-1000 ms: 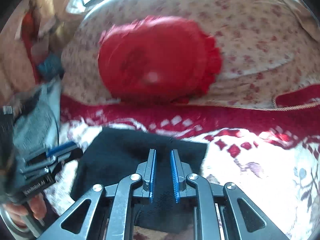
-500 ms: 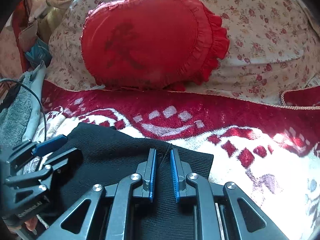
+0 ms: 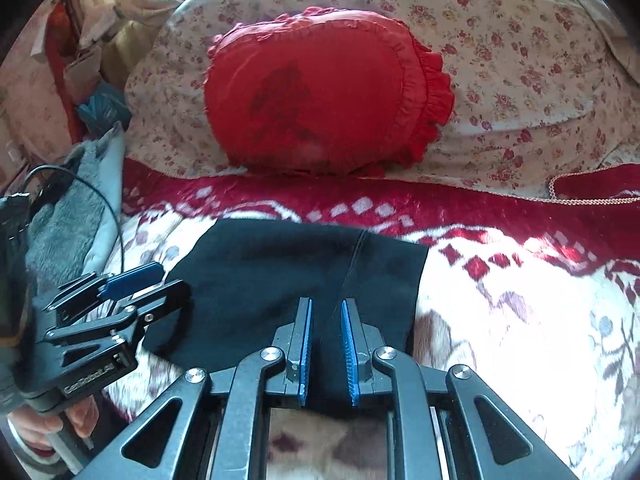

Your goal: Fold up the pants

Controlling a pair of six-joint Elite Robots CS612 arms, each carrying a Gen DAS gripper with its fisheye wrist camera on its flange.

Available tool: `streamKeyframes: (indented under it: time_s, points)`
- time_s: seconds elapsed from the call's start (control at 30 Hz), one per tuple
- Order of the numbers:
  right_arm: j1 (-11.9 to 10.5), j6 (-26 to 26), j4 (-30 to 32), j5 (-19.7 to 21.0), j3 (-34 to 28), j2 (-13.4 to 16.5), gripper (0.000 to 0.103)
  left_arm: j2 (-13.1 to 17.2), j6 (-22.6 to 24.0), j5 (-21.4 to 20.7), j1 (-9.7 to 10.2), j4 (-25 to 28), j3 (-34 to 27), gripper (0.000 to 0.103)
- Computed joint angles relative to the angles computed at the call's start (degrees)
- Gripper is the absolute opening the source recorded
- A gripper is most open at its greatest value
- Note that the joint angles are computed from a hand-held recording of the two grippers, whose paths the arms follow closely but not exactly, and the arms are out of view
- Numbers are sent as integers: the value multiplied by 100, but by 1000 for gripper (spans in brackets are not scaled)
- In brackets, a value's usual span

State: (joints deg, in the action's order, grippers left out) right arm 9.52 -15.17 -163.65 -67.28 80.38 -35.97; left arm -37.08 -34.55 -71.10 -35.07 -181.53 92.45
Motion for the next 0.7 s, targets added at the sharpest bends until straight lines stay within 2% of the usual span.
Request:
streamKeyframes:
  time_s: [0.2,0.3,0.43,0.57,0.7]
  points:
    - [-2,-185,209,-164,233,-42,14,76,-302,-186,23,67,56,56]
    - [4,-146,-31,-173,319,-8,14,108,-296,-215,24,76,38,56]
    - [-23,-123,117,-70,291,-61,14,23,-367,-286,45,45,98,56]
    - [-64,-42,-55,-38,335,-142,14,-80,-308,-30,28,-73,179,56]
    - [-96,128,-14,78,268,-110,14,-72,-296,16,73,-16,97,56]
